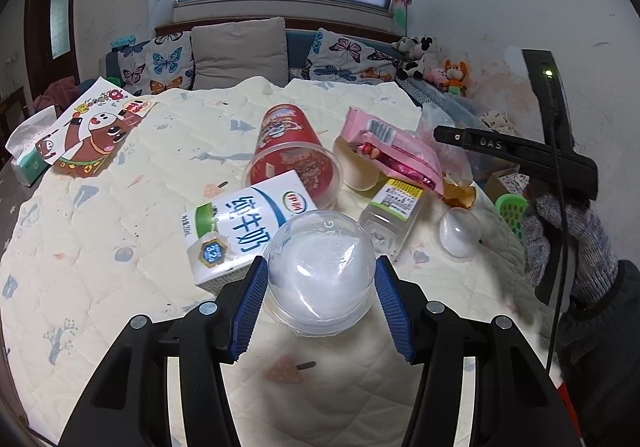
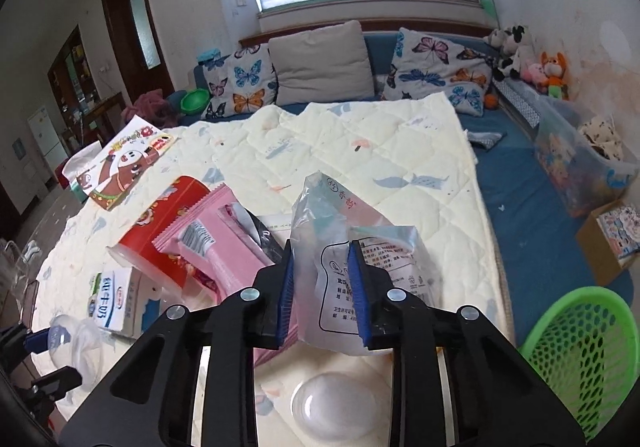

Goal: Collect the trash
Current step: 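Drop the plastic bag into the green basket with the right tool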

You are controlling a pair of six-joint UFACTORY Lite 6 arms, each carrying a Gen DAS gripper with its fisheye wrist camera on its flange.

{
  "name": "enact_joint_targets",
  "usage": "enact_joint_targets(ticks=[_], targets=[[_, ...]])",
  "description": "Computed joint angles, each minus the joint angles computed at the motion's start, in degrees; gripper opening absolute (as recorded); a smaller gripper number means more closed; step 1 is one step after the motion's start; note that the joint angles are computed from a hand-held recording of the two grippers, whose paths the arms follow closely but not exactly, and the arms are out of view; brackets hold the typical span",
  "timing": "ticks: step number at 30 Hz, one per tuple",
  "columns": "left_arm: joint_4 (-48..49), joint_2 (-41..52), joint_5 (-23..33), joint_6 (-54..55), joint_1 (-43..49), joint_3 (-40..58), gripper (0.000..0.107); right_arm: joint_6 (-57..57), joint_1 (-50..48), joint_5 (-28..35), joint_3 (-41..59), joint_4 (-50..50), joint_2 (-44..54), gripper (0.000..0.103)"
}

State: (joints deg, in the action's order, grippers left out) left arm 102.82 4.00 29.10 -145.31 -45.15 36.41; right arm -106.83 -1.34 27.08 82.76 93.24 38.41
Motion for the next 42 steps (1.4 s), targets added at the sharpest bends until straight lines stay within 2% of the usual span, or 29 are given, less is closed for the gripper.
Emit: enact_joint_targets(ticks=[11,21,29,37,42], targets=[[-4.38,2.09,1.08,4.39,-4.1,5.1,0.053,-7.23,-10.81,11.62,-18.36,2.71,-17.49,0.025],[-8.28,9.31,0.02,10.47,-7.71,16.03,0.053,-8.85,-26.68,18.71,-26.74,-2.5,-24.46,0.025],[-13.83,16.33,-0.93,18.4,-10.5,27.0,0.054,-11.27,-37.05,17.61,-24.11,-4.7,-18.55,0.026],[-23.46,25.7,-1.67,31.12,-11.86,41.15,0.054,-13.74,-42.02,14.28,-17.7,-4.93,-9.53,0.029],[-30.86,32.22,-1.29,40.64,-12.52,51.31,0.054,-12.21,-44.1,13.32,-12.37,-6.11,-3.23,0.046]])
